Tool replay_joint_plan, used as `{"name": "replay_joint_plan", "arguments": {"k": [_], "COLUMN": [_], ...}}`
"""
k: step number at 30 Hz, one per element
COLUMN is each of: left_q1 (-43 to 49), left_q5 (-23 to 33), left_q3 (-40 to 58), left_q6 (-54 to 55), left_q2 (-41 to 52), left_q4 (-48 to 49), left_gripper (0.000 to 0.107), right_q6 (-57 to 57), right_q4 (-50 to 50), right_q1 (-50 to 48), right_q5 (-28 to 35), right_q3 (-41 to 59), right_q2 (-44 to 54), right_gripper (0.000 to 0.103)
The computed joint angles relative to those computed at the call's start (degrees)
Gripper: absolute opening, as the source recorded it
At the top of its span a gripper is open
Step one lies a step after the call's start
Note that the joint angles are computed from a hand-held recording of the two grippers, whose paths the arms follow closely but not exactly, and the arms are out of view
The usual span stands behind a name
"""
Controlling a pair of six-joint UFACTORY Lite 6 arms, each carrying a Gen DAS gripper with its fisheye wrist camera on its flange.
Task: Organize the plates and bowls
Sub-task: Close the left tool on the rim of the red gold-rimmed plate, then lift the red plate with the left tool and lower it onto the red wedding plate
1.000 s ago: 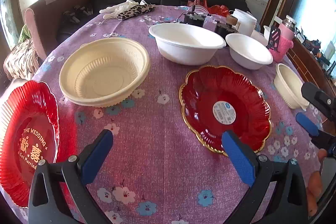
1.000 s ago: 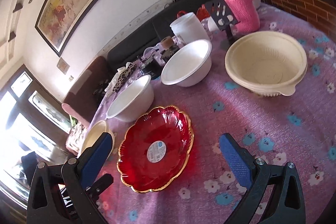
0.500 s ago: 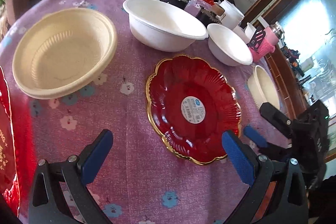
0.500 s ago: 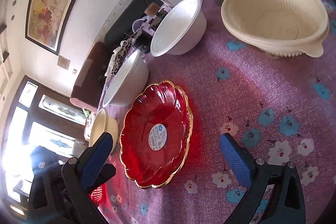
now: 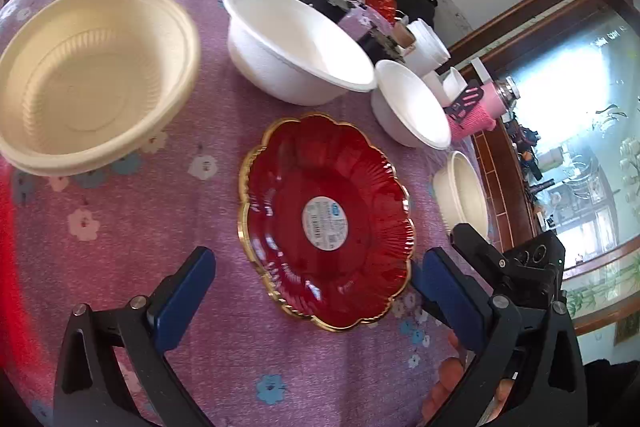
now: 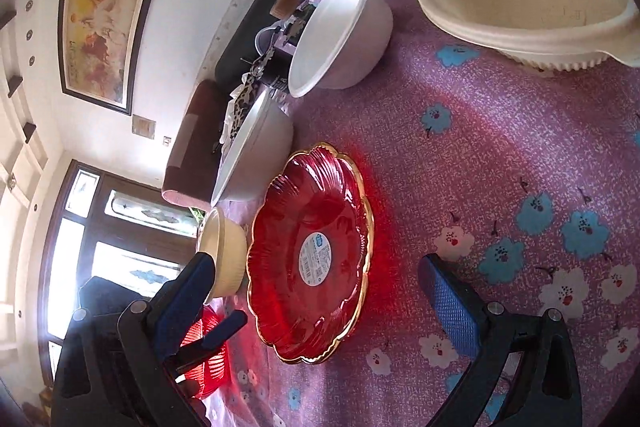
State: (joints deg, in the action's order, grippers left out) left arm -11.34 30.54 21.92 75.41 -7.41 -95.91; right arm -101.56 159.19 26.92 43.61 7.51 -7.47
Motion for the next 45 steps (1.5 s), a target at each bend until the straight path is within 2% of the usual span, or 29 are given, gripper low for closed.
{"name": "replay_joint_plan", "arguments": {"k": [6,15,17,19,22,23,26,28,32,33,35,39,41,43,45], "left_q1": [-6.5,-7.7,-7.9,-7.8,-8.8,-9.4,-10.6,-9.6,-4.6,-3.9,-3.6,-6.2,-6.3,-5.6,-5.3], "left_q5": [-4.6,-7.0,-7.6,-8.0,-9.2,-9.9,-12.1,-11.3,-7.8,-7.5,-7.9,-12.3,-13.6,-13.9,-14.0], "left_q3": [3.4,5.3,5.9,6.3,6.6,6.7,7.0,7.5,8.4,8.5,8.4,8.3,8.3,8.2,8.0], "left_q6": [6.2,16.8,18.1,19.6,22.4,24.0,28.1,28.7,24.3,23.8,24.5,28.6,29.8,30.2,30.8], "left_q2": [5.0,10.8,11.7,12.3,12.7,12.7,12.8,13.5,15.0,15.2,15.1,14.2,14.1,14.2,14.1], "left_q4": [-7.7,-17.1,-17.9,-18.7,-20.0,-21.0,-24.3,-24.2,-18.1,-17.3,-18.1,-23.5,-24.8,-25.2,-25.9], "left_gripper": [0.103,0.103,0.103,0.103,0.101,0.098,0.082,0.075,0.054,0.052,0.045,0.035,0.023,0.016,0.014], "right_q6": [-1.1,-3.3,-3.7,-2.9,-3.3,-3.3,-2.4,-2.6,-3.7,-4.2,-5.7,-8.0,-9.1,-9.9,-11.2], "right_q4": [-0.5,1.1,0.9,-0.3,0.2,0.1,-1.5,-1.1,0.3,1.0,2.8,6.6,7.9,9.3,11.9], "right_q1": [-1.3,0.1,0.6,0.4,0.9,0.7,-0.6,-0.6,-0.6,-0.3,0.6,2.9,3.3,4.0,5.6], "right_q5": [3.3,3.9,3.8,4.4,1.7,2.2,4.0,2.3,1.4,0.9,-0.5,-2.7,-3.4,-3.6,-3.7], "right_q3": [-0.6,0.6,2.0,3.5,5.1,5.0,5.7,6.4,6.6,6.6,7.1,7.8,7.4,7.4,6.8], "right_q2": [1.0,2.6,4.3,6.8,8.5,8.9,11.4,12.5,13.2,13.1,13.0,12.5,11.8,11.7,11.3], "right_gripper": [0.103,0.101,0.097,0.081,0.066,0.063,0.045,0.028,0.018,0.013,0.013,0.011,0.011,0.011,0.011]}}
